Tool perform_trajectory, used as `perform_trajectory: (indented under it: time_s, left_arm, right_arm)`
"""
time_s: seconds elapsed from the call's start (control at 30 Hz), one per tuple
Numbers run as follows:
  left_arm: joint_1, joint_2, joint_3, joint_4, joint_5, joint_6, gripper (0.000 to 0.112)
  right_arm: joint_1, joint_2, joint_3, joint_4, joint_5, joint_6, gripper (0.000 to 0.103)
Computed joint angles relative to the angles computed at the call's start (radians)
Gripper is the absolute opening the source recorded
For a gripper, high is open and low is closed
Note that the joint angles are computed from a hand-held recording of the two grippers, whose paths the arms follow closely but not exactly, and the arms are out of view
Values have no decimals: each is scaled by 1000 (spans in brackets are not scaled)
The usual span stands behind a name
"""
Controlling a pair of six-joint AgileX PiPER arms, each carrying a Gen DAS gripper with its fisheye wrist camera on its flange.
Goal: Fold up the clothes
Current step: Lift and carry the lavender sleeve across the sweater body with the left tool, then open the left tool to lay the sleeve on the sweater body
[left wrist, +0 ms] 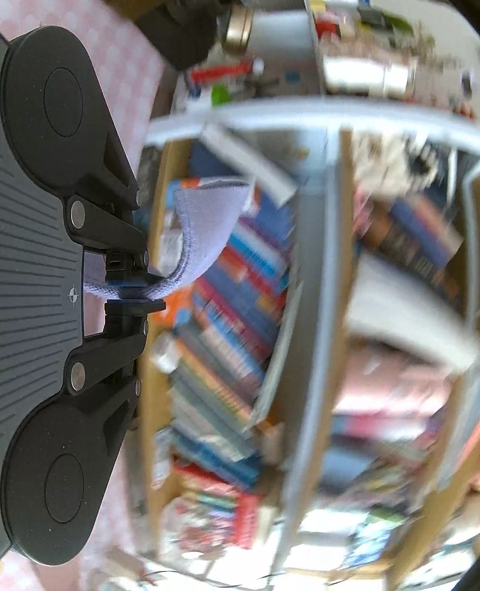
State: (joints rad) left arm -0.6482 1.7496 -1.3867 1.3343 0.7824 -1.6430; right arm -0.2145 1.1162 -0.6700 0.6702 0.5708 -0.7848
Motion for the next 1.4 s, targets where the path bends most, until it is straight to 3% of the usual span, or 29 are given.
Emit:
perform_trajectory:
  time_s: [0.23,0.4,0.53,0.63,0.7,0.77,0.9,0.97,1.1,1.27,1.4]
  left_arm:
    - [-47,199,-170,-149,-3,157,4]
    - [-64,292,-273,-243,42,271,6]
    - [-61,360,-370,-360,80,397,14]
    - [-57,376,-419,-482,62,509,33]
    - [-83,341,-387,-465,22,491,58]
    - [-117,280,-319,-407,-36,438,70]
    - [-175,125,-158,-287,-139,333,72]
    - [-199,41,-59,-184,-135,230,73]
    - [-245,-116,149,-102,37,93,73]
    - [-297,-325,430,-219,281,20,73]
    - [-346,-476,616,-338,418,-68,73]
  right_arm:
    - [-132,42,-21,48,52,-114,103]
    - [-177,69,-30,61,72,-153,103]
    - [-198,83,-33,71,85,-174,103]
    - [-206,84,-34,80,92,-190,103]
    - [-209,84,-36,89,97,-201,103]
    - [-206,88,-40,97,101,-204,103]
    - [-172,116,-55,120,115,-204,103]
    - [-138,121,-58,128,120,-202,103]
    - [-67,95,-44,127,112,-192,103]
    - [-7,56,-26,81,77,-97,103]
    - [47,25,-11,-32,35,75,102]
